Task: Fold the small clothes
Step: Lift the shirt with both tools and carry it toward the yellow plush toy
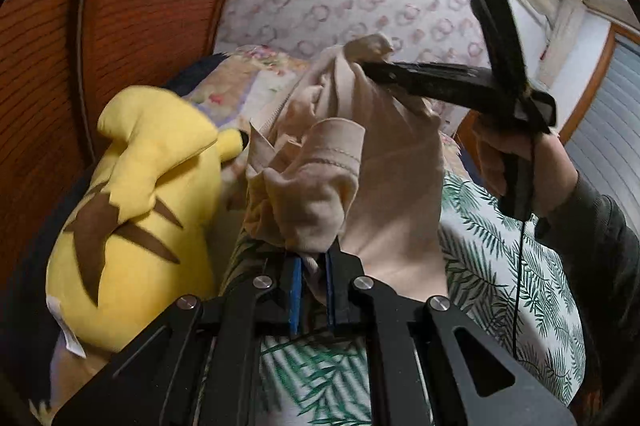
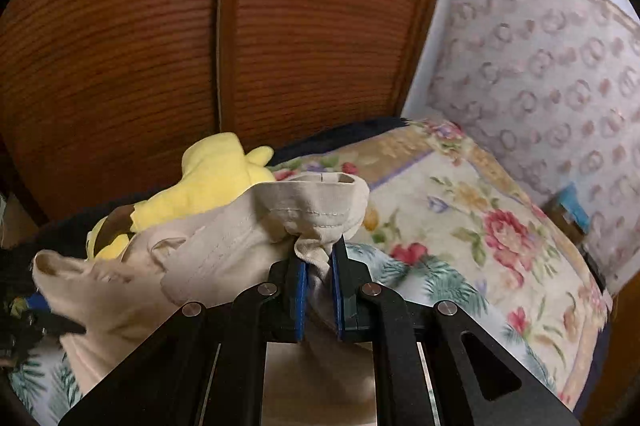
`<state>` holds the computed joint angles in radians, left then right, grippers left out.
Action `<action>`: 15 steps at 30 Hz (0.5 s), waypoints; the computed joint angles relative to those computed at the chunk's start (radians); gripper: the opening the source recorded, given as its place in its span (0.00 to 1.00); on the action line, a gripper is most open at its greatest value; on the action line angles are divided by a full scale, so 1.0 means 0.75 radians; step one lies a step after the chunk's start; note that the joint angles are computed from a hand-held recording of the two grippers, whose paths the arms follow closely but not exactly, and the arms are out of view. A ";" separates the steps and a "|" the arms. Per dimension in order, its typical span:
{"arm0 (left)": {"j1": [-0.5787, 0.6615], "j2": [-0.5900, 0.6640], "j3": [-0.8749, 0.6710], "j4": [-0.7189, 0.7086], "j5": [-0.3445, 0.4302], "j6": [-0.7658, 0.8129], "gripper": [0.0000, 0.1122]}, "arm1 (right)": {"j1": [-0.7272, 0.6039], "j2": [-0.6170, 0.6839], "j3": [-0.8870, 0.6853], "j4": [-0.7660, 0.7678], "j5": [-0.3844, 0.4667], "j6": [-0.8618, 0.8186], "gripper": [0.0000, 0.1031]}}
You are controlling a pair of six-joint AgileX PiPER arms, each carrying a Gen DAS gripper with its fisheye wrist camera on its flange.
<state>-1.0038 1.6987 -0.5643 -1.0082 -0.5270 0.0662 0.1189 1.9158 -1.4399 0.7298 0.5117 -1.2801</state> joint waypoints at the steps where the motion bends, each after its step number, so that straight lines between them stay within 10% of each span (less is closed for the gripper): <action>1: -0.013 0.004 0.005 -0.019 -0.009 -0.005 0.09 | 0.019 0.045 -0.059 -0.043 0.005 0.047 0.10; 6: -0.072 -0.001 0.072 -0.088 -0.094 -0.065 0.18 | 0.029 0.242 -0.357 -0.138 0.118 0.239 0.13; 10: -0.098 -0.053 0.116 -0.121 -0.145 -0.034 0.40 | 0.036 0.219 -0.328 -0.142 0.099 0.359 0.39; 15: -0.086 -0.113 0.088 -0.265 -0.191 0.221 0.50 | 0.020 0.139 -0.160 0.019 0.002 0.241 0.45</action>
